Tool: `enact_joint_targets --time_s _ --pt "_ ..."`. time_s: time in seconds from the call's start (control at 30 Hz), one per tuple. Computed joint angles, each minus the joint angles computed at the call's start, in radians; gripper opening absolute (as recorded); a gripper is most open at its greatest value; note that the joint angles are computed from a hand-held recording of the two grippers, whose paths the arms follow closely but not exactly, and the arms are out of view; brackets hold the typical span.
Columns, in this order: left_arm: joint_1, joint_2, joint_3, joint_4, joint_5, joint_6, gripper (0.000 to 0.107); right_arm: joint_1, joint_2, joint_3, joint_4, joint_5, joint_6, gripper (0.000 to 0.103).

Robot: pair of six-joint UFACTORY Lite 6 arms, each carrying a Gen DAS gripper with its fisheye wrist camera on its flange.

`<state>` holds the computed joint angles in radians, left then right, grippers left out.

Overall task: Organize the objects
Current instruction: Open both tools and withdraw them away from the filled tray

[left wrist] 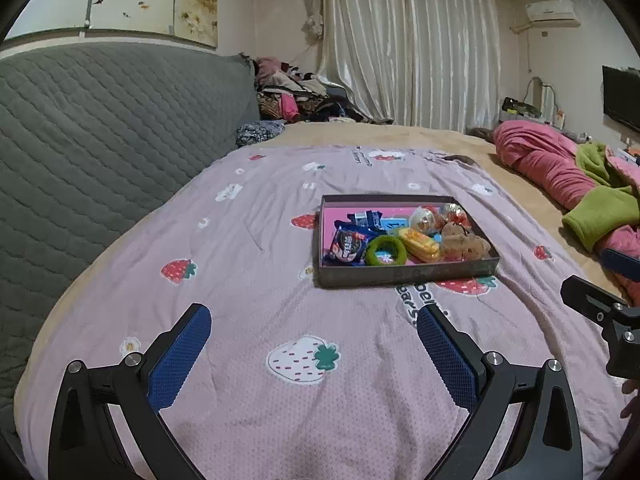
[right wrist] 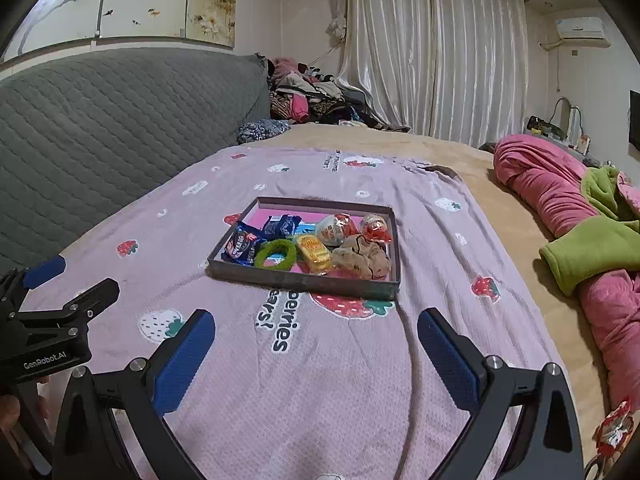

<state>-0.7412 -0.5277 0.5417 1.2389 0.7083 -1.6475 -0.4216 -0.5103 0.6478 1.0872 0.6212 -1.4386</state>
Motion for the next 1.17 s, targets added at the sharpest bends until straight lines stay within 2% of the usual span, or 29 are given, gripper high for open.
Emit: enact_joint_targets --time_s 0.3,0.77,0.97,1.17 --pt "-0.009 0.058 -0.011 0.042 -0.011 -0.070 0.103 -0.017 0.019 -0.032 0.075 -0.010 -0.086 0.102" --pt "0.090 0.157 -0.028 0.165 -0.114 -0.212 0.103 0.001 0.101 -0.075 0.182 -0.084 -0.226 0.102" --pt "0.078 0.244 -0.036 0.234 -0.064 -0.302 0.103 0.004 0.141 -0.103 0.240 -0.126 -0.312 0.102" --pt "0.099 0.264 -0.057 0.298 -0.114 -0.379 0.103 0.023 0.175 -0.124 0.280 -0.167 -0.367 0.102"
